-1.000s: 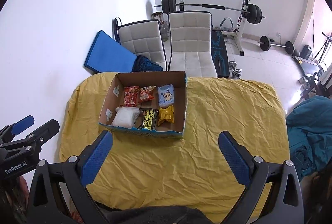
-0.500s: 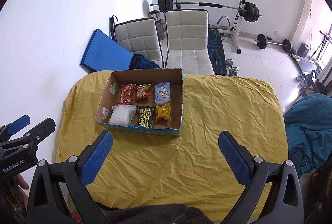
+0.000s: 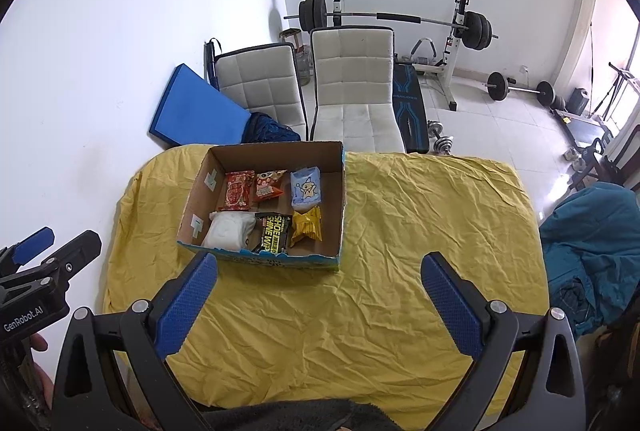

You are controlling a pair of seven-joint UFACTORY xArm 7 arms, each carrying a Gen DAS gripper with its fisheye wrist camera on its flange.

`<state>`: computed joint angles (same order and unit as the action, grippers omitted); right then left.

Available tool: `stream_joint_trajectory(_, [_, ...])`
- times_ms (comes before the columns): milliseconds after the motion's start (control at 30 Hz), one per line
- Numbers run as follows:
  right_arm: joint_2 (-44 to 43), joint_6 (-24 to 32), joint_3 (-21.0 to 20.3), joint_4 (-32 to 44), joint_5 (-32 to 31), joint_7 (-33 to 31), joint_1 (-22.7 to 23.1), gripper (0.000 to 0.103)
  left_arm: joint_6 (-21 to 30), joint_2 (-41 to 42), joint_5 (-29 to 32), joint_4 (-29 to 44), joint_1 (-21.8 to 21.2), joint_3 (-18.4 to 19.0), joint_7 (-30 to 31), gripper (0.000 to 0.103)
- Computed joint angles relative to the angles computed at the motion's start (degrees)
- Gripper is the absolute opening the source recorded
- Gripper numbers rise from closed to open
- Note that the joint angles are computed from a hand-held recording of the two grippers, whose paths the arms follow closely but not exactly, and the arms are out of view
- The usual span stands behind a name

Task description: Organize soft objects

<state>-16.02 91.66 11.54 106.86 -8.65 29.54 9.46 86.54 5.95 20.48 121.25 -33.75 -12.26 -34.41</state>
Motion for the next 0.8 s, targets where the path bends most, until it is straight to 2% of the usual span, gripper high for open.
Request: stream_joint_trajectory(800, [-0.19,0.59,0.02,0.23,-0.56,0.39,-0.31,0.103,0.26,0.86,0.07,1.1,-1.09,0.24,0.05,0.102])
